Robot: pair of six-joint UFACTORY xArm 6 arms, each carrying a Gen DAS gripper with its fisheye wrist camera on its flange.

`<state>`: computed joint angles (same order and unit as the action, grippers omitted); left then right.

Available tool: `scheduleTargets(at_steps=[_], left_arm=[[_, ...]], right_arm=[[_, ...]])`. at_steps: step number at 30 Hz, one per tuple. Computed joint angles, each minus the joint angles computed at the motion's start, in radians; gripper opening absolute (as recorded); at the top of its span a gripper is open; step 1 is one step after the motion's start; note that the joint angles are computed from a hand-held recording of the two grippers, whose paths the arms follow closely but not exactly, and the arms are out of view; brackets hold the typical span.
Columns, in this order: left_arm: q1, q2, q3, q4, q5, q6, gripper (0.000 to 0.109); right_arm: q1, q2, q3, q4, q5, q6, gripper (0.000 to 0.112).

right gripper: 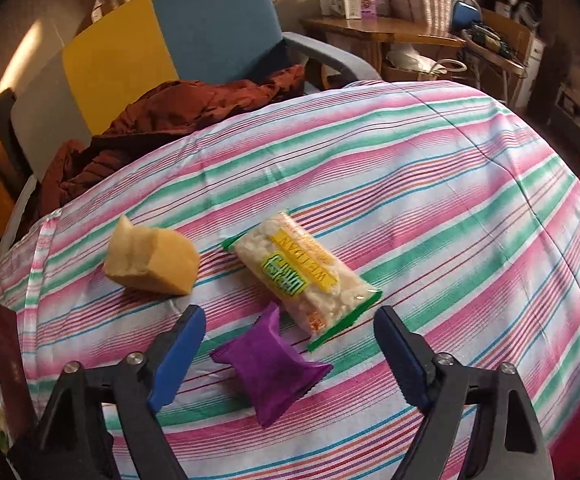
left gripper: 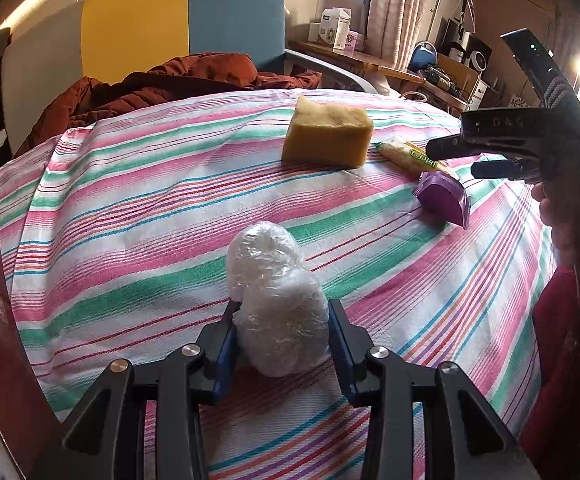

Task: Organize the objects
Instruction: 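Grasp the clear plastic bundle with the left tool while the right tool grasps the purple pouch, then carry the plastic bundle and purple pouch to the gold tray and release both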

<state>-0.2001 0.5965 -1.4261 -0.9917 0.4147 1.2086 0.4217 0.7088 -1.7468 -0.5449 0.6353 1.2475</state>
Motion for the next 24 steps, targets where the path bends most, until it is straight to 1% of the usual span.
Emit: scheduleTargets(at_steps=[2,4,6,8,12,13,17,19,24], left_arm=[[0.001,0.0,-0.001,-0.005,0.004,0.002,0.041],[0.002,0.001,-0.002,-0.008,0.008,0.004,0.041],[0.003,0.001,-0.002,-0.01,0.008,0.006,0.041],[0.003,0.001,-0.003,-0.01,0.009,0.006,0.041],[0.003,0.002,-0.003,-0.006,0.007,0.004,0.041],[0.003,0.002,-0.003,-0.005,0.005,0.002,0.039],[0.013,0.0,-0.01,0.012,0.022,-0.031,0.036],[0.018,-0.007,-0.007,0.041,0.031,-0.067,0.036],[0.015,-0.046,0.039,0.084,0.002,-0.11,0.035]], right_arm=[[0.014,0.042,-0.064,0.048,0.047,-0.109,0.077],[0.027,0.091,-0.141,0.1,0.129,-0.209,0.074],[0.039,0.15,-0.229,0.154,0.223,-0.301,0.067],[0.047,0.172,-0.263,0.133,0.263,-0.322,0.038],[0.047,0.153,-0.225,0.134,0.209,-0.337,0.036],[0.048,0.151,-0.22,0.135,0.194,-0.35,0.036],[0.057,0.157,-0.22,0.155,0.1,-0.418,0.036],[0.066,0.177,-0.248,0.172,0.087,-0.468,0.036],[0.08,0.211,-0.299,0.193,0.093,-0.528,0.036]])
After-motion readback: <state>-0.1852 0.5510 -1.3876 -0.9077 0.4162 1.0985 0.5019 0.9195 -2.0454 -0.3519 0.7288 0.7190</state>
